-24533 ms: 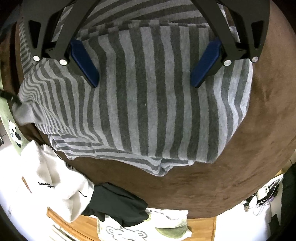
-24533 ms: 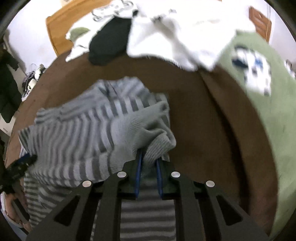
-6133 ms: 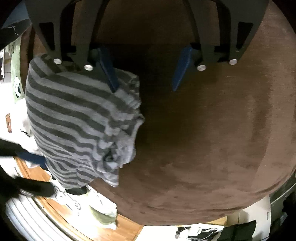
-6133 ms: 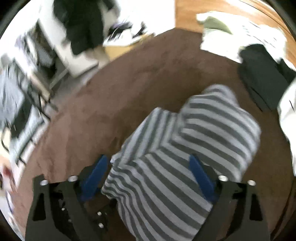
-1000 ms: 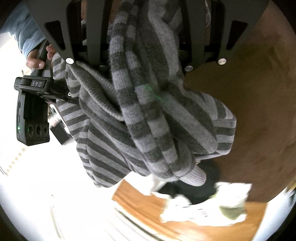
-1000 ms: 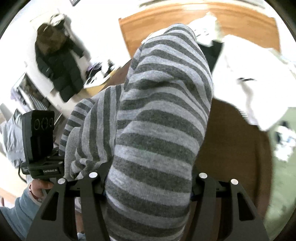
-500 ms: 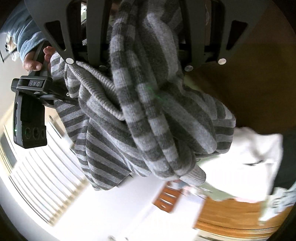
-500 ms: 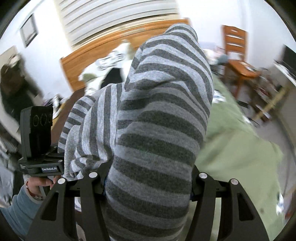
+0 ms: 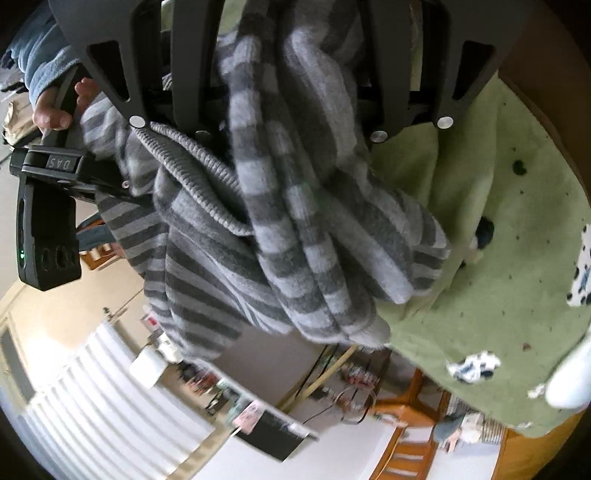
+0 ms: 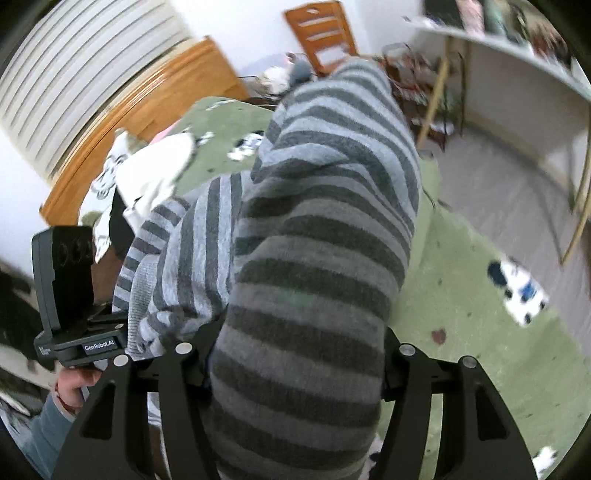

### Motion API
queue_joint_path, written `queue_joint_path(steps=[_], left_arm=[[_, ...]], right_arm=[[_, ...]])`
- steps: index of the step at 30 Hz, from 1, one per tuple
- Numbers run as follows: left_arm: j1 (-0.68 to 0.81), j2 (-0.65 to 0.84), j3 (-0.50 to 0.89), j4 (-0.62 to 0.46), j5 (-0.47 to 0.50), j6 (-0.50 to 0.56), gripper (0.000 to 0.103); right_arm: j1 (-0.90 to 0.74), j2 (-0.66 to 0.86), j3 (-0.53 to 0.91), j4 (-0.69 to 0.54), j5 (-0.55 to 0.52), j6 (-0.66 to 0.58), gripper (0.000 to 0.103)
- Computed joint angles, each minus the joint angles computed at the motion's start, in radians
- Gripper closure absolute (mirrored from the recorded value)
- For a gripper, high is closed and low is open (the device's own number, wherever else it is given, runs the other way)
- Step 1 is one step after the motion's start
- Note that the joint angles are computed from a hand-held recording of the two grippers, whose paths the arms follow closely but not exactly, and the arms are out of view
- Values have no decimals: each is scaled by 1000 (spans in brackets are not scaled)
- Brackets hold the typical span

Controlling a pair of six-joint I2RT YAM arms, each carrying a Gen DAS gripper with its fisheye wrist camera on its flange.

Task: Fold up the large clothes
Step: 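Carry the lifted hoodie bundle with both tools onto the green blanket, then lower the hoodie onto the green blanket and open both tools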

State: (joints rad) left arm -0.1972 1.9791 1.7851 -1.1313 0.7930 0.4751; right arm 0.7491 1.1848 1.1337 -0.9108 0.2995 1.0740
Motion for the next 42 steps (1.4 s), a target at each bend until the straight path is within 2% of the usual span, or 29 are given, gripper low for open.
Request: queue_joint_path(steps=[3,5,7,18,27,28,29,31,37,42], left_arm=[[-19,-31,-83,88,-58,-13,49],[-20,-28,-86,105,-89,1,43],[-48,-109,-194,163,-129,-11,36],[-41,-162,-282,284,-211,-47,8],[-47,-240,-327,354,-337,-73,6],[-48,-256,-334,360,-356,-80,6],[-47,-268,-337,365,-368,-88,6],[-36,-287,-338,377,-389,-113,7],[48,-298,-291,335,-311,-188,7],[65,-336,-318,298,-303,-173,7]], right_arm=[[-35,-57,-90,73,-21,-27,34],[-42,-65,-108,88,-29,-46,33],[-43,-62,-100,80,-32,-54,32],[-67,74,83,-46,-57,-81,31],[-3,125,190,-211,43,-48,25],[25,147,226,-264,97,-41,17],[76,195,300,-363,203,-32,8],[140,259,393,-497,315,-23,5],[191,163,299,-386,273,-108,6],[282,75,260,-278,259,-117,6]])
